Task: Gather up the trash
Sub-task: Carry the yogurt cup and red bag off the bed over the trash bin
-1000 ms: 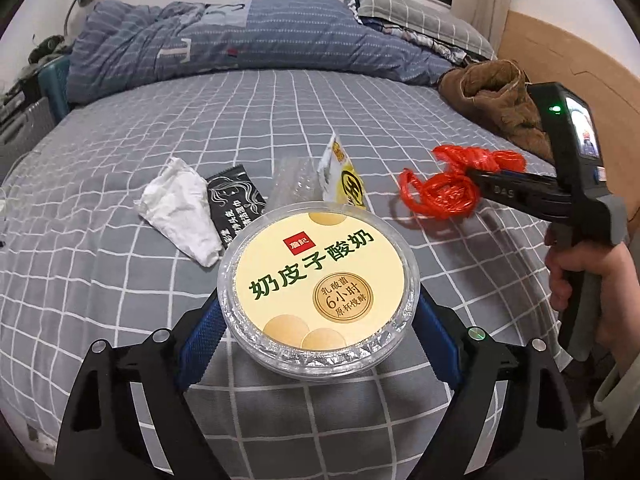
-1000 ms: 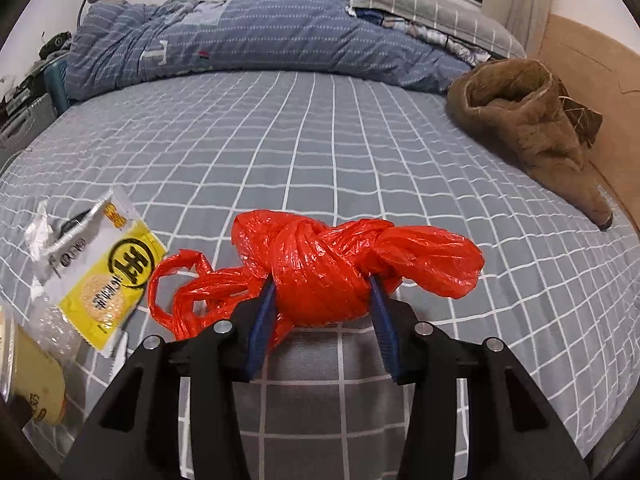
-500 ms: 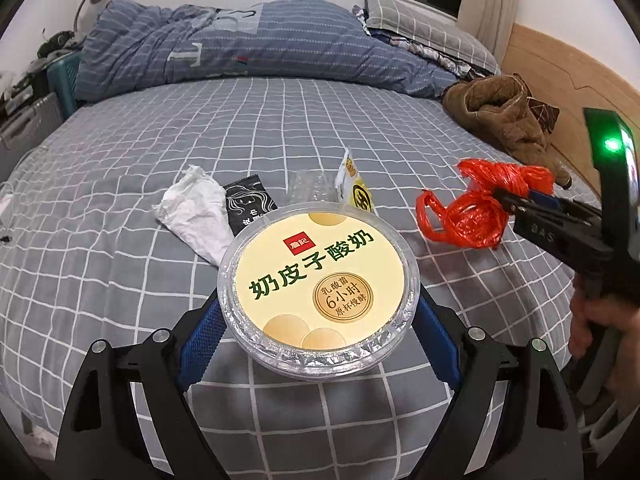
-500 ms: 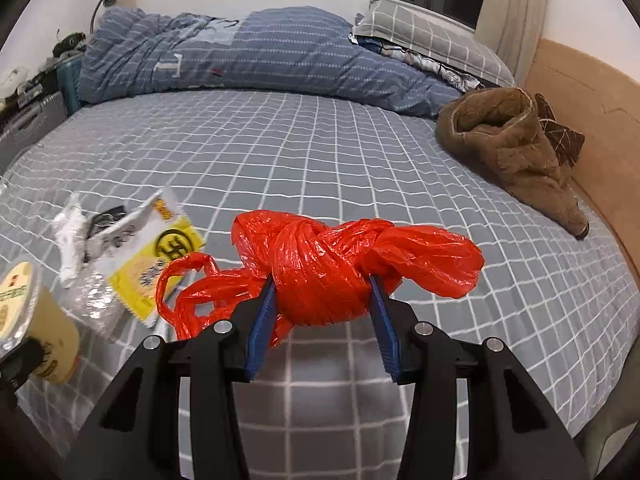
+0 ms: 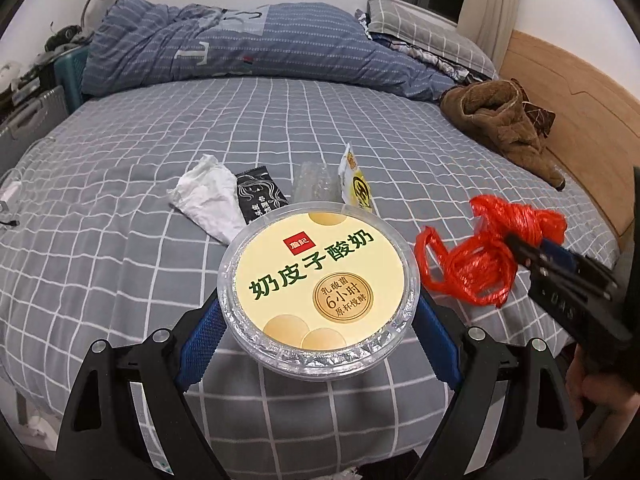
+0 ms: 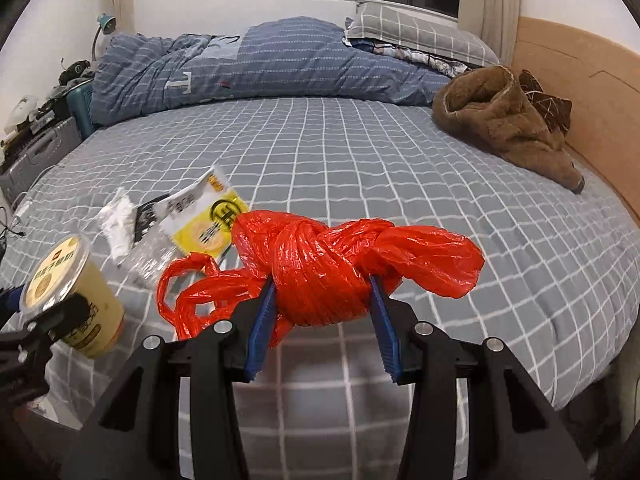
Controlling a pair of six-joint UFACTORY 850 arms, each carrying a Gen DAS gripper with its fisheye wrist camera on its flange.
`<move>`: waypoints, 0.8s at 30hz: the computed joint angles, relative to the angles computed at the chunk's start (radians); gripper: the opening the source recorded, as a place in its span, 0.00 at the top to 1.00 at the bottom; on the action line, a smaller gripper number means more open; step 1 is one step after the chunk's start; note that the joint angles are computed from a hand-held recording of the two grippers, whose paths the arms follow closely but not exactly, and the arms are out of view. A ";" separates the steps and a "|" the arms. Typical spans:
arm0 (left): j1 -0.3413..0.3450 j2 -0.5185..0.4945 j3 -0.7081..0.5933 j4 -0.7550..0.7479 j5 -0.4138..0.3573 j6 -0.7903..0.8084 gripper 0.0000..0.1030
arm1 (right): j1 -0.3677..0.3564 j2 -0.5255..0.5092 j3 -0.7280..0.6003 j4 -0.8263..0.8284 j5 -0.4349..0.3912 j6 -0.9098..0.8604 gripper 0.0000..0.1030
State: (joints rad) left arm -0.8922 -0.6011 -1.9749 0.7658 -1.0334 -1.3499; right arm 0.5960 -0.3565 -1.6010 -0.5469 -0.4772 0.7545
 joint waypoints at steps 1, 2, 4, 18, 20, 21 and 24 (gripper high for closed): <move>-0.002 0.005 0.006 0.000 -0.001 -0.003 0.18 | 0.003 0.012 0.017 -0.008 0.005 0.010 0.58; -0.005 0.010 0.014 0.001 -0.002 -0.006 0.18 | 0.008 0.026 0.036 -0.016 0.007 0.021 0.58; -0.011 0.020 0.027 0.006 -0.006 -0.019 0.18 | 0.010 0.050 0.066 0.012 0.019 0.004 0.58; -0.054 0.056 0.078 0.009 -0.034 -0.051 0.18 | 0.049 0.173 0.205 -0.078 0.035 0.113 0.58; -0.060 0.064 0.089 0.008 -0.038 -0.057 0.18 | 0.051 0.187 0.219 -0.059 0.038 0.100 0.58; -0.062 0.066 0.091 0.007 -0.041 -0.059 0.18 | 0.053 0.196 0.228 -0.053 0.039 0.097 0.58; -0.072 0.071 0.096 0.009 -0.053 -0.068 0.18 | 0.059 0.217 0.250 -0.050 0.039 0.100 0.58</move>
